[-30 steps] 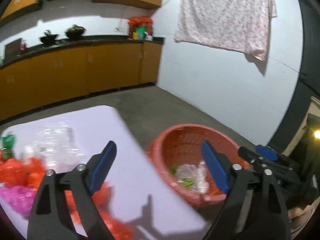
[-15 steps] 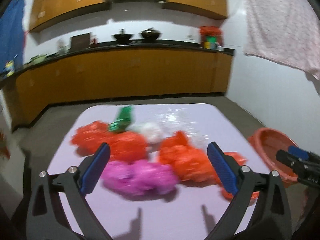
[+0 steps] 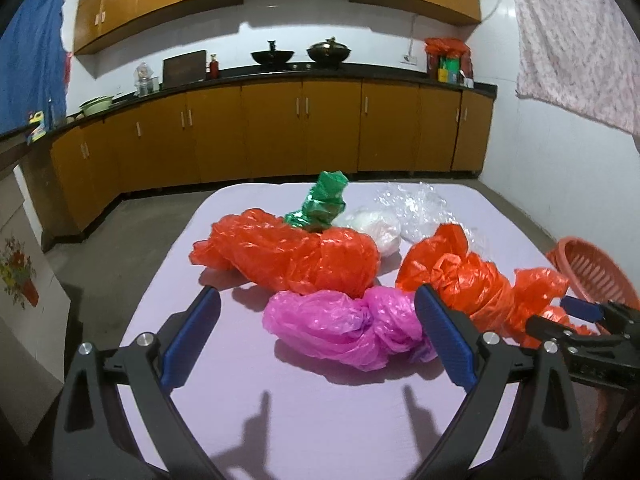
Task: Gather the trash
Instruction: 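Return both tools to the table and grasp the orange bag with the right tool, then lift the orange bag with the right tool while the left tool grasps the pink bag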
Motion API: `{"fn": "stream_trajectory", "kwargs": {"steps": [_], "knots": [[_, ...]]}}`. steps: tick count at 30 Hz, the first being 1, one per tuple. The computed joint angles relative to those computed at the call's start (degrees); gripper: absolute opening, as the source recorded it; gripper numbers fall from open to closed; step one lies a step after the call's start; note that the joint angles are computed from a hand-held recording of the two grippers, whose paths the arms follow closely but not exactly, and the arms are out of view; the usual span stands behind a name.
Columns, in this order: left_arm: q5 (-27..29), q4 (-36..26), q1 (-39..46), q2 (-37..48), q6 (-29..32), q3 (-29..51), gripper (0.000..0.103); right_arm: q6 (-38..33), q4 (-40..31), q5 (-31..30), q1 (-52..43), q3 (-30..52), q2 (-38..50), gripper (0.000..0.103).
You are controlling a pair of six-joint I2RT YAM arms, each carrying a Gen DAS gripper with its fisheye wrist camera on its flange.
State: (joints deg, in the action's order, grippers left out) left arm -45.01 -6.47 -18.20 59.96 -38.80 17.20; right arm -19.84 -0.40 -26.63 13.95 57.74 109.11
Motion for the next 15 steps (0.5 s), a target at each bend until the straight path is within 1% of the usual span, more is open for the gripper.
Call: {"fn": "stream_trajectory", "kwargs": {"steps": [3, 7, 10, 13, 15], "knots": [[1.6, 4.3, 1.2, 3.5, 2.7, 0.1, 0.096, -0.4, -0.9, 1.4, 1.0, 1.6, 1.5, 0.068], [4.7, 8.8, 3.8, 9.1, 6.0, 1.3, 0.096, -1.8, -1.9, 2.1, 1.8, 2.4, 2.4, 0.053], [7.4, 11.4, 5.6, 13.1, 7.9, 2.2, 0.096, -2.9, -1.6, 2.1, 1.5, 1.8, 2.4, 0.046], [10.5, 13.6, 7.5, 14.6, 9.1, 2.0, 0.096, -3.0, -2.0, 2.0, 0.8, 1.9, 2.6, 0.043], [14.5, 13.7, 9.3, 14.3, 9.1, 2.0, 0.096, -2.9, -2.2, 1.8, 0.2, 2.0, 2.6, 0.043]]}}
